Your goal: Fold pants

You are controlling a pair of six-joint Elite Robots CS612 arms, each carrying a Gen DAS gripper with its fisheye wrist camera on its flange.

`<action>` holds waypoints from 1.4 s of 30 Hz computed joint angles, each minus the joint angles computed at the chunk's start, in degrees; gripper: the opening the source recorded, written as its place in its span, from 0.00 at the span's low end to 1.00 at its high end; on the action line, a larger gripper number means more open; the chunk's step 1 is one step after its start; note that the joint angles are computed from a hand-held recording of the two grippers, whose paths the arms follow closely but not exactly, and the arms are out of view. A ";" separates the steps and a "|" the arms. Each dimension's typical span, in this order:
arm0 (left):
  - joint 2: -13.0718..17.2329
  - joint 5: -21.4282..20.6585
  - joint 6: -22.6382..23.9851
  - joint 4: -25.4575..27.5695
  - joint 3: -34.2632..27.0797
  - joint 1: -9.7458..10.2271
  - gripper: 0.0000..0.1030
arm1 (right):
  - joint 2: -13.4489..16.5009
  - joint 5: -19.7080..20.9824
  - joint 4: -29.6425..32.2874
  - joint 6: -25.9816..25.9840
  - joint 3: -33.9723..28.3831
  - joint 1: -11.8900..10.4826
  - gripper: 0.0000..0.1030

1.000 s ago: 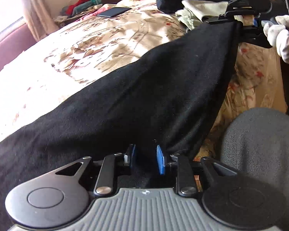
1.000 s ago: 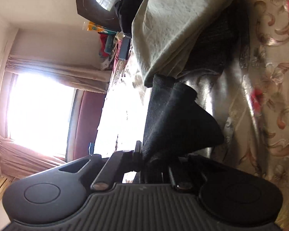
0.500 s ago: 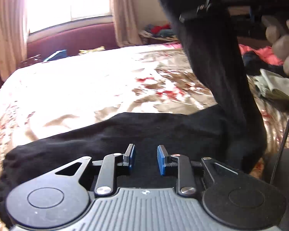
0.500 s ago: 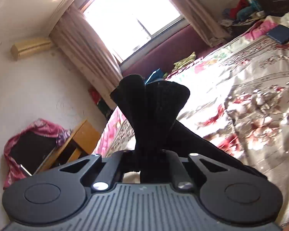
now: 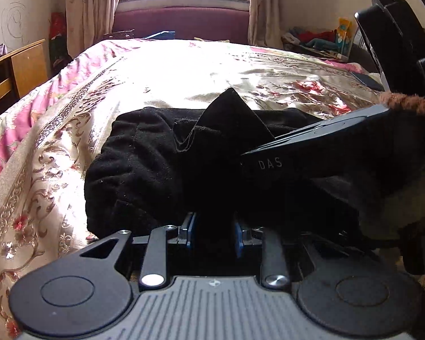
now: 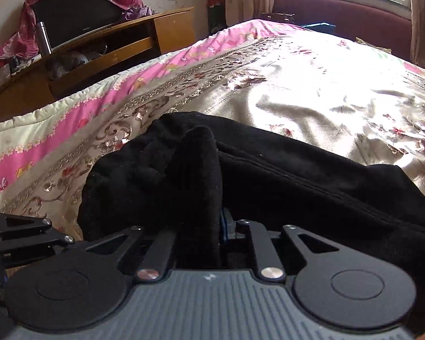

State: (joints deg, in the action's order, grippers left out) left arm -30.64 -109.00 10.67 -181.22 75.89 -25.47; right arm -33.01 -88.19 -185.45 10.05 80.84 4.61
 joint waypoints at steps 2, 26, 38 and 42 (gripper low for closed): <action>0.26 -0.76 -0.08 -0.07 -0.67 0.05 0.39 | -0.02 -0.16 -0.18 -0.78 0.01 0.12 0.13; -0.97 2.25 -2.43 -2.08 -1.56 -0.53 0.44 | -6.67 13.13 -12.36 3.65 13.23 -8.54 0.35; 0.71 5.13 -4.83 3.01 -3.89 -0.83 0.57 | -0.22 21.88 7.90 -18.21 -2.69 -8.35 0.56; 1.69 3.92 -4.86 5.56 -5.71 -0.44 0.46 | 1.11 18.40 15.08 -19.82 -6.65 -7.30 0.24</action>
